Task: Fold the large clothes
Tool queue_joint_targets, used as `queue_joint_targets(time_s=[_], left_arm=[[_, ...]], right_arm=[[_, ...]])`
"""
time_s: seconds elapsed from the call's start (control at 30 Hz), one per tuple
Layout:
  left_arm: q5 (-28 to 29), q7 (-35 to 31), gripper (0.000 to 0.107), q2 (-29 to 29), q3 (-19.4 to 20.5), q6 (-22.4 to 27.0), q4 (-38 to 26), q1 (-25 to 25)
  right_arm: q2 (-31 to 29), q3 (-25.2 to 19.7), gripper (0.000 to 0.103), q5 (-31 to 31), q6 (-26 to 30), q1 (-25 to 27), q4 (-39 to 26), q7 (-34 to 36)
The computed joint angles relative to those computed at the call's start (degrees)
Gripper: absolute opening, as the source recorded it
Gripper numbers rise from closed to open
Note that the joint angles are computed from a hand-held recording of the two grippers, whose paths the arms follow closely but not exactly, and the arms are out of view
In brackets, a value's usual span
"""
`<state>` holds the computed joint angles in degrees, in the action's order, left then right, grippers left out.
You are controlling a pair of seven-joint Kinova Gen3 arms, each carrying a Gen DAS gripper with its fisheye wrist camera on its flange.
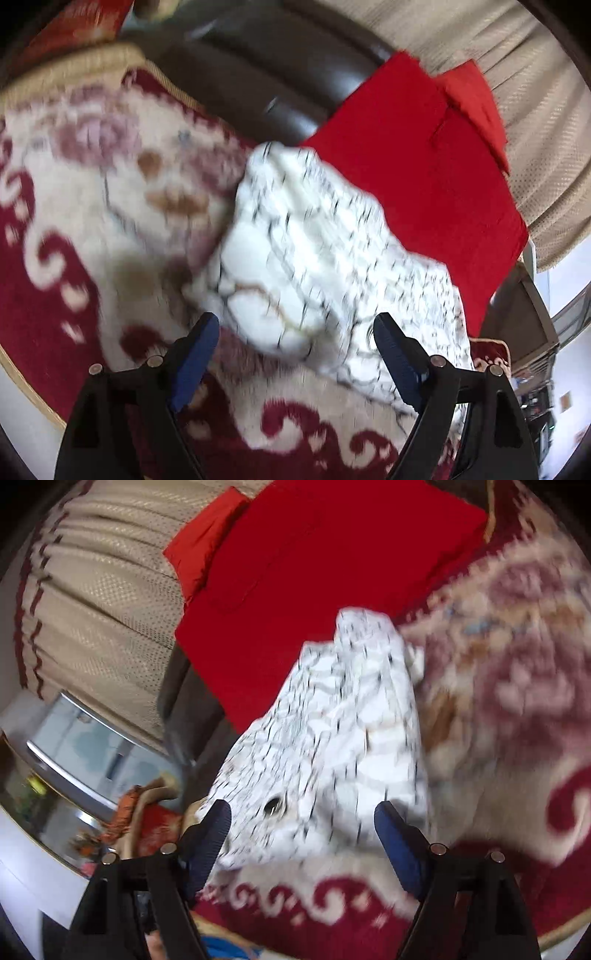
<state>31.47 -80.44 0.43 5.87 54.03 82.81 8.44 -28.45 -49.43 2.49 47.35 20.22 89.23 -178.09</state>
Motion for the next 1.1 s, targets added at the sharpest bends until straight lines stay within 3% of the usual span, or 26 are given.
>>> queue_joint_targets(time_s=[0.17, 0.37, 0.53, 0.63, 0.67, 0.73, 0.8, 0.9, 0.93, 0.97, 1.03, 1.1], left_arm=[[10.78, -0.82, 0.086, 3.17, -0.41, 1.33, 1.74, -4.22], [10.41, 3.45, 0.086, 5.73, 0.19, -4.56, 1.31, -3.14], [10.56, 1.61, 0.084, 7.14, 1.8, -9.14, 1.24, -2.79], [10.84, -0.84, 0.063, 6.88, 2.34, -10.99, 1.68, -2.64], [9.73, -0.48, 0.061, 7.05, 2.37, -10.97, 1.32, -2.29], [10.3, -0.3, 0.061, 7.71, 2.51, -10.71, 1.06, -2.5], [12.22, -0.68, 0.066, 8.71, 2.81, -9.83, 0.87, -3.18], [11.02, -1.57, 0.069, 9.3, 3.22, -9.57, -0.29, -2.85], [9.91, -1.43, 0.063, 9.13, 3.25, -10.03, -0.43, -2.43], [9.56, -1.31, 0.043, 8.75, 2.6, -10.72, -0.07, -1.69], [11.65, -2.96, 0.026, 8.51, 4.1, -11.23, 0.47, -3.28], [11.88, -4.81, 0.02, 7.78, 3.76, -11.97, 0.54, -2.63]], right_arm=[[1.27, 0.87, 0.083, -3.13, -3.54, -2.48, 3.36, -3.75], [5.14, 0.68, 0.083, -2.28, -11.63, -3.4, 8.09, -10.35], [6.79, -3.92, 0.083, 4.42, -11.05, 2.08, 6.03, -15.92], [4.38, -7.8, 0.083, 7.6, -9.28, 9.3, 4.92, -20.68], [3.72, -9.05, 0.081, 7.92, -7.94, 11.95, 4.38, -21.48], [3.01, -9.29, 0.073, 6.59, -8.05, 14.97, 5.25, -22.25], [3.32, -7.67, 0.053, 4.61, -10.27, 14.63, 7.02, -22.28], [6.28, -7.93, 0.036, 6.09, -8.13, 12.71, 5.06, -18.64], [7.56, -8.58, 0.034, 7.43, -6.73, 12.24, 3.67, -17.24], [8.39, -9.49, 0.031, 9.0, -5.16, 12.18, 2.35, -16.54], [9.61, -11.26, 0.027, 11.82, -2.52, 12.04, 0.17, -15.91], [9.89, -12.4, 0.024, 13.83, -0.52, 11.82, -1.36, -15.46]])
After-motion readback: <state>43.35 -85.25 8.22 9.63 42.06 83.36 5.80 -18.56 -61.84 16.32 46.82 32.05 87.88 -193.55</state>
